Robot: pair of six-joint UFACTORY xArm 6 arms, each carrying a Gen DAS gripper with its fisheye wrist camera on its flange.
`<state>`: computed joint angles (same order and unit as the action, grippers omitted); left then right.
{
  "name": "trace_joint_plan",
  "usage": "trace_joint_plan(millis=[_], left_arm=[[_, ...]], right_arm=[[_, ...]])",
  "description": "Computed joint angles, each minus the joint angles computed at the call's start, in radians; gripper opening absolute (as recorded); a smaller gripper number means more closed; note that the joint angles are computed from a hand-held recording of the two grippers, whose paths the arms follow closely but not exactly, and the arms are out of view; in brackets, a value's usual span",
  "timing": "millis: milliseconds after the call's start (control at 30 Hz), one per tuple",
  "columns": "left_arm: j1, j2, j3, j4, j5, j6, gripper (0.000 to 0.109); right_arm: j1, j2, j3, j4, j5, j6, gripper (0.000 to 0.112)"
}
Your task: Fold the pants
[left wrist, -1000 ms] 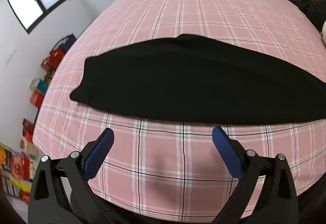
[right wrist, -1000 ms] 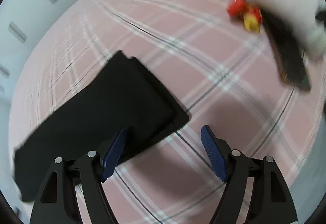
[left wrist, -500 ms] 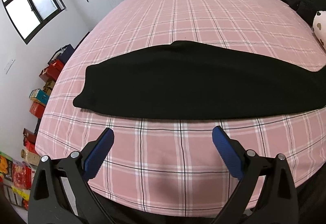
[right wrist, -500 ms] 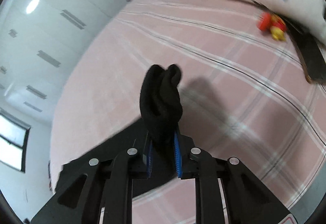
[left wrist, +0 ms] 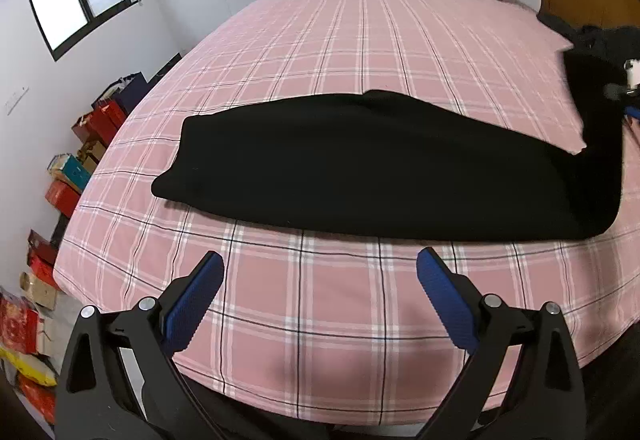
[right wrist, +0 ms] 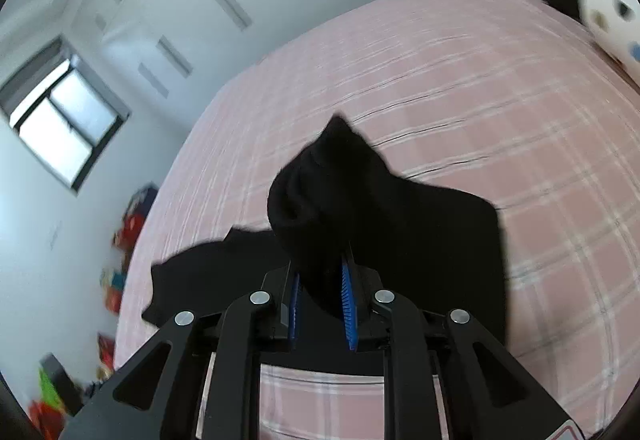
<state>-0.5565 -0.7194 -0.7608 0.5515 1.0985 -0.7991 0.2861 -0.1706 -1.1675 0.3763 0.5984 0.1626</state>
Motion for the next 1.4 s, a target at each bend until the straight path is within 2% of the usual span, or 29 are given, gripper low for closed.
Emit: trace_joint_plan(millis=[133,433,733,867,900,967,1000,1100,1167,1233,1300,1400], left_arm=[[0.064,-0.025,0.021,-0.04,-0.037,0.037,0.095],[0.164,-0.049,0.067,-0.099,-0.086,0.115,0.095],[0.23,-0.058,0.103,-0.151,-0.117,0.174,0.095],[0.248,-0.048,0.11,-0.166,-0.127,0.188,0.095],[0.251,-0.044,0.11,-0.171,-0.13,0.192,0.095],[0.269,-0.031,0.11,-0.204,-0.15,0.217,0.095],[0.299,-0.028,0.119,-0.259,-0.19,0.256,0.095],[0.425,0.015,0.124,-0.473,-0.278,0.405,0.095],[0.54,0.075,0.106,-0.578,-0.313,0.46,0.095],[0.661,0.152,0.084,-0.676,-0.362,0.509,0.095],[0.76,0.254,0.045,-0.724,-0.402,0.517,0.095],[0.834,0.384,-0.011,-0.697,-0.436,0.485,0.095]], right_arm=[[0.103,0.101,-0.105,-0.098,0.036,0.044,0.016],[0.236,0.265,-0.231,-0.187,0.102,0.096,0.016],[0.261,0.348,-0.232,-0.178,0.11,0.122,0.016],[0.265,0.39,-0.247,-0.156,0.148,0.102,0.016],[0.262,0.411,-0.26,-0.131,0.174,0.082,0.018],[0.266,0.419,-0.251,-0.115,0.165,0.048,0.022],[0.269,0.407,-0.239,-0.118,0.154,0.04,0.023],[0.27,0.342,-0.197,-0.127,0.157,0.035,0.048],[0.264,0.243,-0.107,-0.238,0.115,0.094,0.055],[0.238,0.159,-0.026,-0.34,0.096,0.185,0.072],[0.178,0.067,0.07,-0.428,0.082,0.306,0.074],[0.065,0.002,0.156,-0.448,0.11,0.403,0.076]])
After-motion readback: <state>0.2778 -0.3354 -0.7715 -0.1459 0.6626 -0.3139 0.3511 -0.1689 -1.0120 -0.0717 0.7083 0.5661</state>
